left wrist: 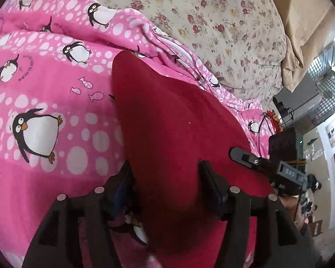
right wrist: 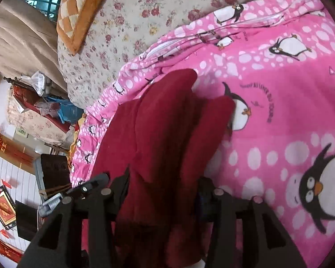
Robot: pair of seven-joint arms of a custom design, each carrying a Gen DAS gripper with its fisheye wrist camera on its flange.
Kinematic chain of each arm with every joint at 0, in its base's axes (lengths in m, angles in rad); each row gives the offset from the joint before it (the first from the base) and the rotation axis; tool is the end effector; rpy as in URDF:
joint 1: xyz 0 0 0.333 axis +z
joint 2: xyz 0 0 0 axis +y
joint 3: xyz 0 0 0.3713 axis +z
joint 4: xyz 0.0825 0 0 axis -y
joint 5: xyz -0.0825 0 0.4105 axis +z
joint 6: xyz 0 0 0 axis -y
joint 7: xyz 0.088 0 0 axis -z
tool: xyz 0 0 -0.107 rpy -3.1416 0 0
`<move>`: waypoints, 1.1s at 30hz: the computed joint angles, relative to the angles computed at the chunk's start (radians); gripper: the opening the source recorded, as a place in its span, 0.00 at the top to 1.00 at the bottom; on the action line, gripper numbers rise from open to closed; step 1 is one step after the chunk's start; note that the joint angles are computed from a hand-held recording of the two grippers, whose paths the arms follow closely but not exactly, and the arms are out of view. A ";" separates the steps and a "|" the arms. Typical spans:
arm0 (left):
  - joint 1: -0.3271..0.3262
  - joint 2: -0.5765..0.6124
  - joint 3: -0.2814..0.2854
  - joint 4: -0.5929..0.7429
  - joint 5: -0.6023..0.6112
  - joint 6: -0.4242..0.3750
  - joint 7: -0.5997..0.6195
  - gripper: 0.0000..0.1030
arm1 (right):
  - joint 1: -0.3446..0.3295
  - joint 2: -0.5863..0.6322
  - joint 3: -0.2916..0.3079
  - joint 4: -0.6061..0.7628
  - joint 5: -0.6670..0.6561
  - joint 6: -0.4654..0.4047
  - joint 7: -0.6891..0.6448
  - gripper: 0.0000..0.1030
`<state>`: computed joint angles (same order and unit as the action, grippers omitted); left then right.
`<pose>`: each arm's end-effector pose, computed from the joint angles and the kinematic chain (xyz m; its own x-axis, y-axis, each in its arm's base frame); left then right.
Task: Fold small clothes
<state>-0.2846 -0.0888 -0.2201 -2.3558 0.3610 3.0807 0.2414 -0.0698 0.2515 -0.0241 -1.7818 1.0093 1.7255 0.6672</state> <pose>0.4683 -0.2946 0.4949 0.2239 -0.7827 0.5807 -0.7224 -0.5332 -0.4402 0.6517 0.0183 0.4723 0.4470 -0.4801 -0.7548 -0.8943 -0.2577 -0.3657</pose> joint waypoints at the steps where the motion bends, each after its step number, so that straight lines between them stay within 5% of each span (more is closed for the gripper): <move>1: 0.006 -0.005 -0.006 0.003 0.017 -0.012 -0.009 0.54 | 0.002 -0.007 0.000 -0.005 -0.006 0.004 0.002 0.52; 4: 0.059 -0.035 -0.052 0.005 0.148 -0.036 -0.121 0.54 | 0.007 -0.029 -0.005 -0.020 -0.024 0.011 0.008 0.49; 7: 0.194 -0.142 -0.173 -0.013 0.434 -0.112 -0.435 0.54 | 0.010 -0.060 -0.013 -0.029 -0.044 0.018 0.034 0.49; 9: 0.221 -0.207 -0.224 -0.010 0.546 -0.202 -0.557 0.55 | 0.004 -0.103 -0.027 -0.047 -0.056 0.038 0.017 0.49; 12: 0.214 -0.240 -0.258 -0.002 0.650 -0.233 -0.666 0.55 | 0.010 -0.230 -0.041 -0.127 -0.089 0.163 -0.093 0.49; 14: 0.163 -0.206 -0.242 0.022 0.641 -0.240 -0.629 0.61 | 0.023 -0.318 -0.047 -0.191 -0.091 0.234 -0.247 0.52; 16: 0.086 -0.152 -0.206 0.057 0.571 -0.268 -0.508 0.79 | 0.041 -0.384 -0.064 -0.240 -0.059 0.207 -0.439 0.78; 19: -0.015 -0.090 -0.161 0.103 0.441 -0.342 -0.347 0.93 | 0.068 -0.393 -0.063 -0.261 -0.100 0.184 -0.491 0.94; 24: -0.092 -0.032 -0.122 0.129 0.278 -0.422 -0.226 0.93 | 0.094 -0.347 -0.026 -0.288 -0.378 0.247 -0.431 0.94; 29: -0.089 -0.052 -0.112 0.103 0.298 -0.419 -0.284 1.00 | 0.088 -0.325 -0.045 -0.264 -0.348 0.205 -0.345 0.94; 33: -0.104 -0.079 -0.149 0.119 0.354 -0.496 -0.346 1.00 | 0.077 -0.331 -0.059 -0.256 -0.322 0.139 -0.357 0.94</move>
<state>-0.3888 -0.1679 -0.3692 -2.2366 0.7146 2.5848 -0.1049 0.0074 -0.0799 -0.0829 -2.0378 0.6873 1.8642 0.3106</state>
